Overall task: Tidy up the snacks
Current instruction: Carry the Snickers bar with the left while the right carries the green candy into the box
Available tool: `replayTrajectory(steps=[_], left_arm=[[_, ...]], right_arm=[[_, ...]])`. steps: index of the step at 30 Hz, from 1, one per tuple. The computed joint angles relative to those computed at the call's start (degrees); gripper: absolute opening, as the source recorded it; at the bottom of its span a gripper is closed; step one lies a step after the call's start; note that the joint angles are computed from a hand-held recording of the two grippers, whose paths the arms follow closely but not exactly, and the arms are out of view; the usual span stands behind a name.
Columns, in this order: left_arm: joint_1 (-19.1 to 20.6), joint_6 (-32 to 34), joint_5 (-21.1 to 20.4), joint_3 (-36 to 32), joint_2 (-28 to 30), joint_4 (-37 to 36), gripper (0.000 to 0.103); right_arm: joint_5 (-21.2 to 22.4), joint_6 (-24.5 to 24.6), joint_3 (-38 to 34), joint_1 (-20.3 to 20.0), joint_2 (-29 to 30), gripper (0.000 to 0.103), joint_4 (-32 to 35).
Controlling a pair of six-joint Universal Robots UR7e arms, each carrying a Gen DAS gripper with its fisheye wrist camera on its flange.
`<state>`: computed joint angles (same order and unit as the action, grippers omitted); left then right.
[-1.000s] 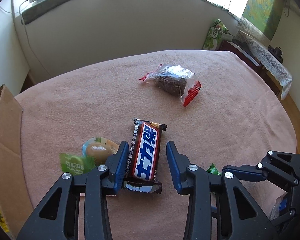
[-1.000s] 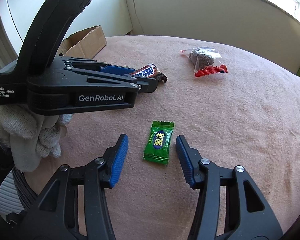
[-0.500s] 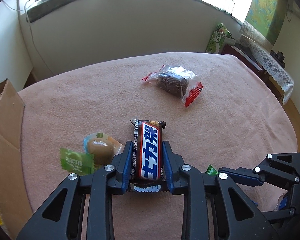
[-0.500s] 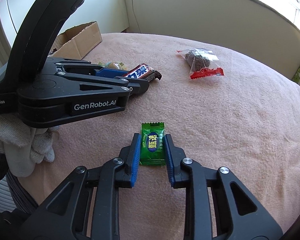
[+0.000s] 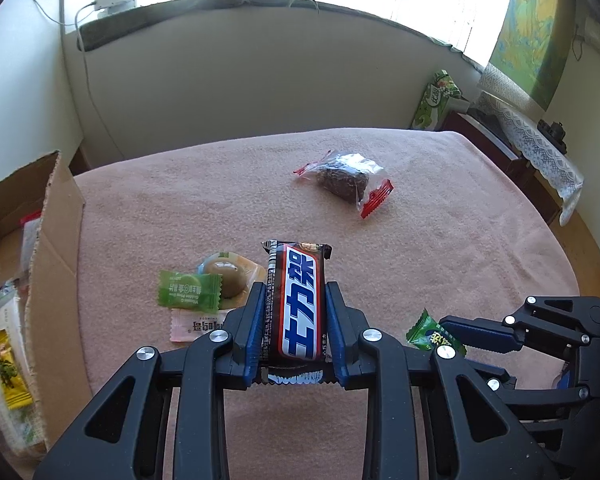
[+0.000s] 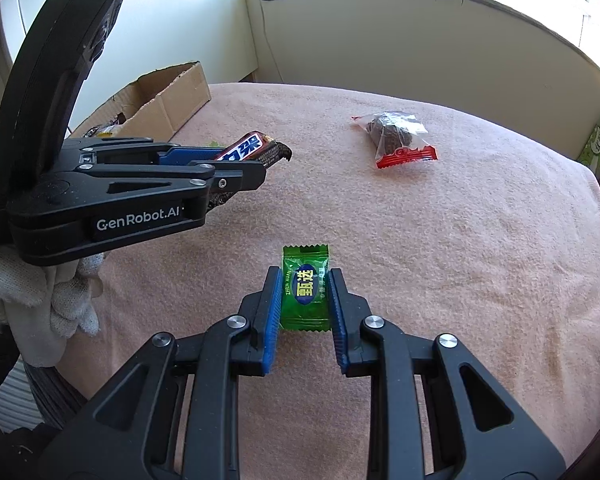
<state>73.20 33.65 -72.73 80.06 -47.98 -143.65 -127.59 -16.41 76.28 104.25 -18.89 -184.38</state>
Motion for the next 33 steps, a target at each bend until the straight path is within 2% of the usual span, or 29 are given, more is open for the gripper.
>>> replayTrajectory(steps=[9, 16, 24, 33], left_arm=[[-0.3, 0.05, -1.83, 4.18, -4.6, -3.92, 0.027], [0.14, 0.23, -2.78, 6.41, -7.92, -6.48, 0.027], [1.34, 0.17, -3.09, 7.19, -10.38, -8.5, 0.027], [3.79, -0.52, -2.59, 6.07, -11.86, -9.86, 0.027]], right_arm=[[0.0, -0.73, 2.02, 1.87, -1.39, 0.023, -2.97], [0.43, -1.83, -0.12, 3.52, -0.44, 0.023, -2.7], [0.99, -3.5, -4.56, 5.29, 1.91, 0.023, -0.63], [2.14, -5.86, -12.82, 6.38, 5.94, 0.023, 3.58]])
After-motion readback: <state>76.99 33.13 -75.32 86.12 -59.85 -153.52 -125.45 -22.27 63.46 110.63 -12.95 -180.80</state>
